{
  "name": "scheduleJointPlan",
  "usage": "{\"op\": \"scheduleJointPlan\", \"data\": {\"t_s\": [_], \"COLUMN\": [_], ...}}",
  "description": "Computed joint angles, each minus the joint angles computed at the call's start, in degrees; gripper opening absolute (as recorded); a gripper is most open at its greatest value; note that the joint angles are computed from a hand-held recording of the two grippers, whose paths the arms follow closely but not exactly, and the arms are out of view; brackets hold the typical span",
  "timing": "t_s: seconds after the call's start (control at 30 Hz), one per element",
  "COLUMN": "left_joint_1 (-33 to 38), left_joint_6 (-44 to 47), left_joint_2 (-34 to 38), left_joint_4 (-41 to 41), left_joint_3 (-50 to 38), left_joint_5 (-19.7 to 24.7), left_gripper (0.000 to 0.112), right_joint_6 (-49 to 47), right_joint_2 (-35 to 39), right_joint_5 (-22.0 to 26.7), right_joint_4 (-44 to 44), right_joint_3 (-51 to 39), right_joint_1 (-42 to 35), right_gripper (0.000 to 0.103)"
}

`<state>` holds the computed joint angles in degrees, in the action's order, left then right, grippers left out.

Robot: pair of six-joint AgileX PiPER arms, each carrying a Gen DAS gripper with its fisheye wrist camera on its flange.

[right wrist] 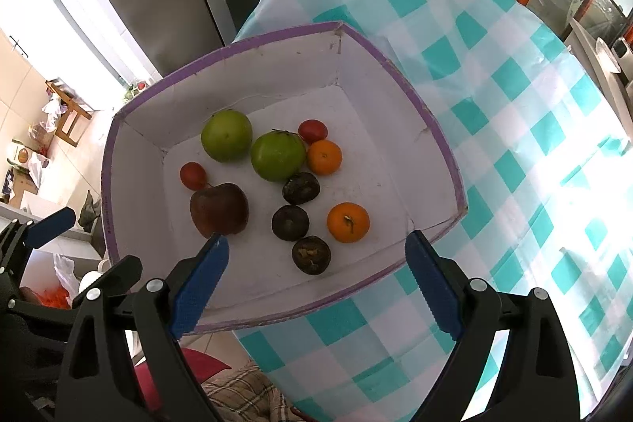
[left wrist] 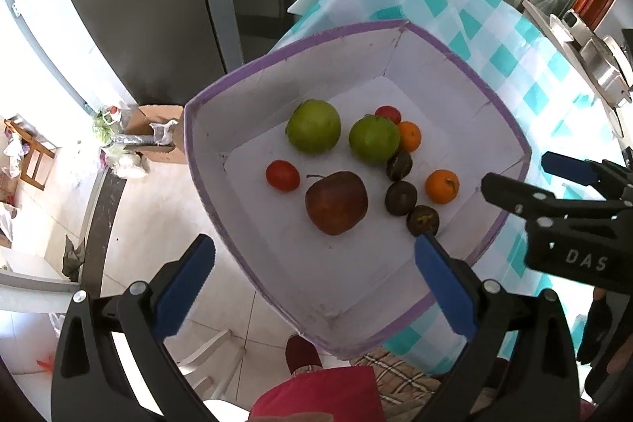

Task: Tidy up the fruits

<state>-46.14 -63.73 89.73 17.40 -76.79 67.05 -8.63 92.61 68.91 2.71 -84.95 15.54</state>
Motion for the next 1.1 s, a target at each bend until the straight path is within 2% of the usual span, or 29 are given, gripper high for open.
{"op": "scheduleJointPlan", "data": {"t_s": [1.1], "left_joint_1": [0.4], "left_joint_6": [-1.1], "left_joint_2": [1.5], "left_joint_4": [-3.4], "left_joint_3": [3.7], "left_joint_5": [-3.2], "left_gripper": [0.101], "right_joint_6": [-0.7], "right_joint_2": [0.3], "right_joint_5": [-0.4], "right_joint_4": [1.2], "right_joint_3": [1.7], "right_joint_1": [-1.3], "right_gripper": [0.088]}}
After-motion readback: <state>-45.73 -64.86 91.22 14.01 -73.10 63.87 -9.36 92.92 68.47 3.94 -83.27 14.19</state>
